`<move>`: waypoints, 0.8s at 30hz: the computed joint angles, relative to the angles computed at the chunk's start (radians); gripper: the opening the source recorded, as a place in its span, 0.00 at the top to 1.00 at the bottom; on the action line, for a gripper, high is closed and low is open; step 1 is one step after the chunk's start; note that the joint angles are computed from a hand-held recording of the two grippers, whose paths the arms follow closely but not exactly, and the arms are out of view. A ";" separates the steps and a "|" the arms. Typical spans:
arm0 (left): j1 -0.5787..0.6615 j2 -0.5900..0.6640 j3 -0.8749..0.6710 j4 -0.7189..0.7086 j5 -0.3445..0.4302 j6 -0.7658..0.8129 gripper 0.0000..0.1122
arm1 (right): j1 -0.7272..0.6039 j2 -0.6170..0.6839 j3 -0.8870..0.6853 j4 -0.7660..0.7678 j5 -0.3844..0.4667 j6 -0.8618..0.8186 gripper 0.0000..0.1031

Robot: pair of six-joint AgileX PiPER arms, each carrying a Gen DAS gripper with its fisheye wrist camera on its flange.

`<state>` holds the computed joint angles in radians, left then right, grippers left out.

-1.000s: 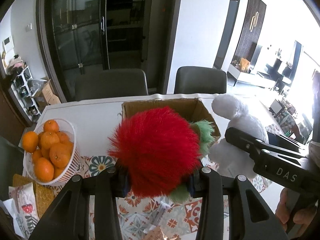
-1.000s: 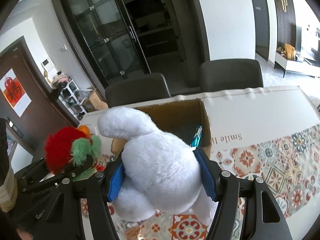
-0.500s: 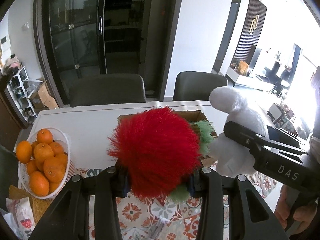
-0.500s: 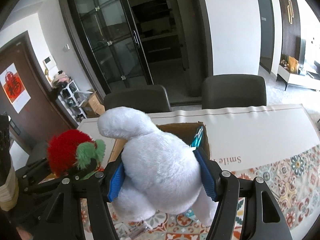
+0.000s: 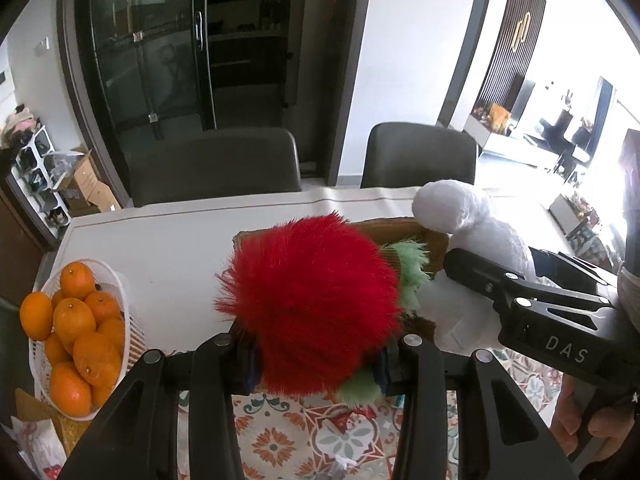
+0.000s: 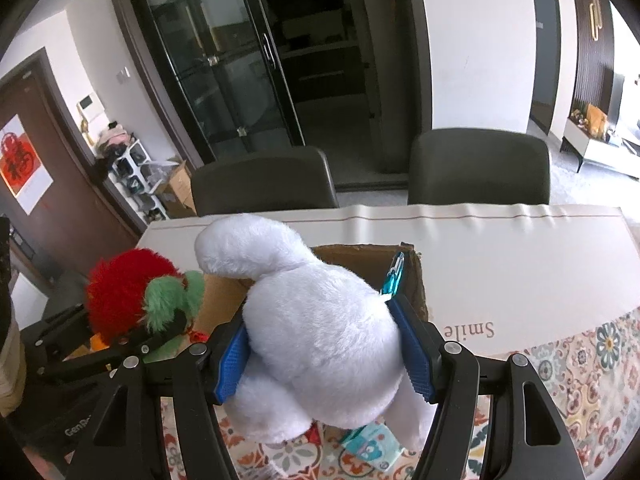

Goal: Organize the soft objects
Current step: 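Lift the red pompom and white bunny and carry them over the box, then release the pompom and bunny into the box with both tools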

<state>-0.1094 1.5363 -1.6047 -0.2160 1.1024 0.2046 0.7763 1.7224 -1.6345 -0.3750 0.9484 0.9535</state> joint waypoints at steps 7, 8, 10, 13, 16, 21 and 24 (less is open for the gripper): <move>-0.005 0.064 0.005 0.021 -0.023 -0.005 0.63 | -0.079 0.067 0.007 0.138 -0.070 -0.108 0.34; -0.004 0.074 0.004 0.021 -0.023 -0.004 0.62 | -0.085 0.070 0.014 0.145 -0.080 -0.116 0.34; -0.003 0.098 -0.001 0.019 -0.019 -0.007 0.62 | -0.094 0.096 0.000 0.166 -0.080 -0.139 0.33; -0.004 0.129 -0.011 0.018 -0.006 -0.013 0.60 | -0.109 0.122 -0.014 0.184 -0.082 -0.157 0.33; -0.010 0.146 -0.016 0.029 -0.002 -0.025 0.51 | -0.129 0.151 -0.043 0.210 -0.063 -0.184 0.31; -0.013 0.149 -0.028 0.043 0.002 -0.035 0.45 | -0.129 0.140 -0.028 0.183 -0.077 -0.144 0.20; -0.019 0.134 -0.025 0.050 0.000 -0.044 0.43 | -0.112 0.122 -0.023 0.134 -0.057 -0.097 0.20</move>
